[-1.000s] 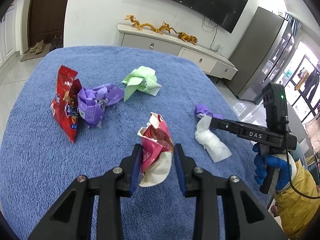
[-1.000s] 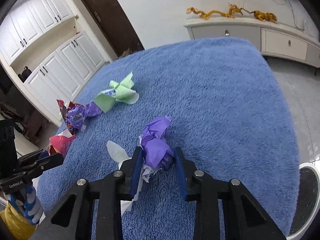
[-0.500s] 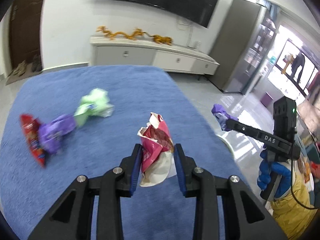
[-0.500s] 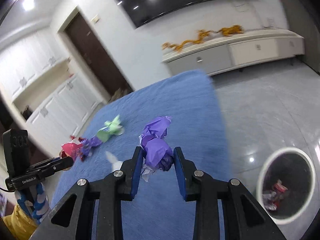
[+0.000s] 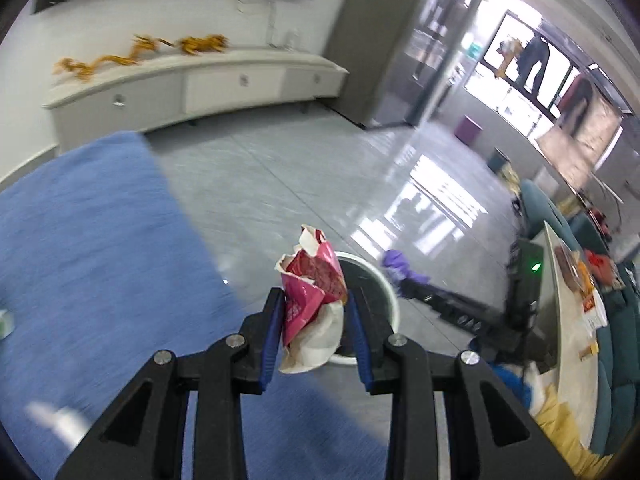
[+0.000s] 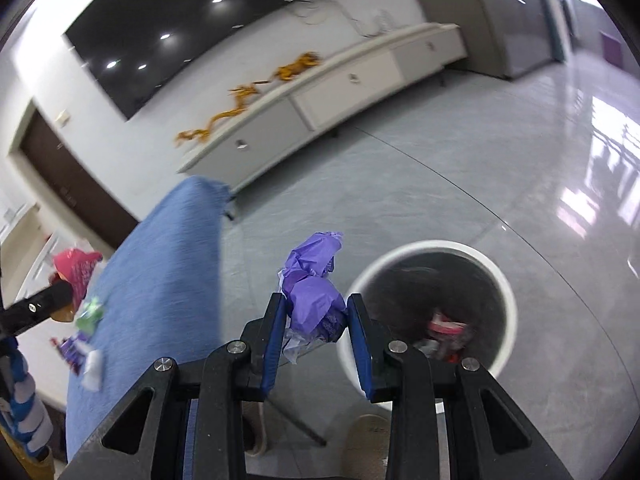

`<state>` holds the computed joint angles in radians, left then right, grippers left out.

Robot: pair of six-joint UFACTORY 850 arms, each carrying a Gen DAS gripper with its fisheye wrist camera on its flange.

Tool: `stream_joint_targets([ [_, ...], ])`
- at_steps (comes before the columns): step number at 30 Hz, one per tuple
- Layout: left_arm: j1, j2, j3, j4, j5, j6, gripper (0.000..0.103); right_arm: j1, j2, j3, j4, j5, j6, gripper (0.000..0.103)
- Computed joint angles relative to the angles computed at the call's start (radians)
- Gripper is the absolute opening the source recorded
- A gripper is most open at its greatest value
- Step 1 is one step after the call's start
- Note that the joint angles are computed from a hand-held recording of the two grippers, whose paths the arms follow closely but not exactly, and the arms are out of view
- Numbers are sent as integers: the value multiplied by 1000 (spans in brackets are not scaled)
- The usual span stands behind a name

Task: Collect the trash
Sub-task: 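Carry both wrappers over the trash bin and open both tools to drop them, then return both tools to the table toward the remaining wrappers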

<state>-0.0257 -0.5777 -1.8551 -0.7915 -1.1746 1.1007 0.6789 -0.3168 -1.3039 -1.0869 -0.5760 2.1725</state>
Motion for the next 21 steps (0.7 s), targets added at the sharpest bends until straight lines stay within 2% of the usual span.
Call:
stream_joint_targets([
  [4, -88, -35, -26, 29, 3, -44, 31, -36, 26, 74, 8, 30, 49, 30],
  [7, -137, -80, -67, 40, -26, -91, 32, -58, 36, 116, 20, 50, 71, 32],
  [9, -166, -113, -99, 41, -38, -130, 42, -71, 43, 143, 21, 63, 90, 32],
  [10, -175, -122, -105, 39, -39, -145, 54, -77, 44, 152, 29, 68, 93, 32],
  [11, -184, -139, -122, 37, -43, -169, 60, -83, 42, 157, 42, 72, 89, 33],
  [13, -191, -168, -151, 43, -60, -206, 61, -91, 36, 162, 61, 74, 86, 38],
  [16, -202, -195, -181, 60, -63, -236, 61, -96, 49, 191, 59, 80, 117, 39],
  [21, -192, -133, -100, 62, 23, -196, 61, -83, 55, 192, 81, 49, 100, 40],
])
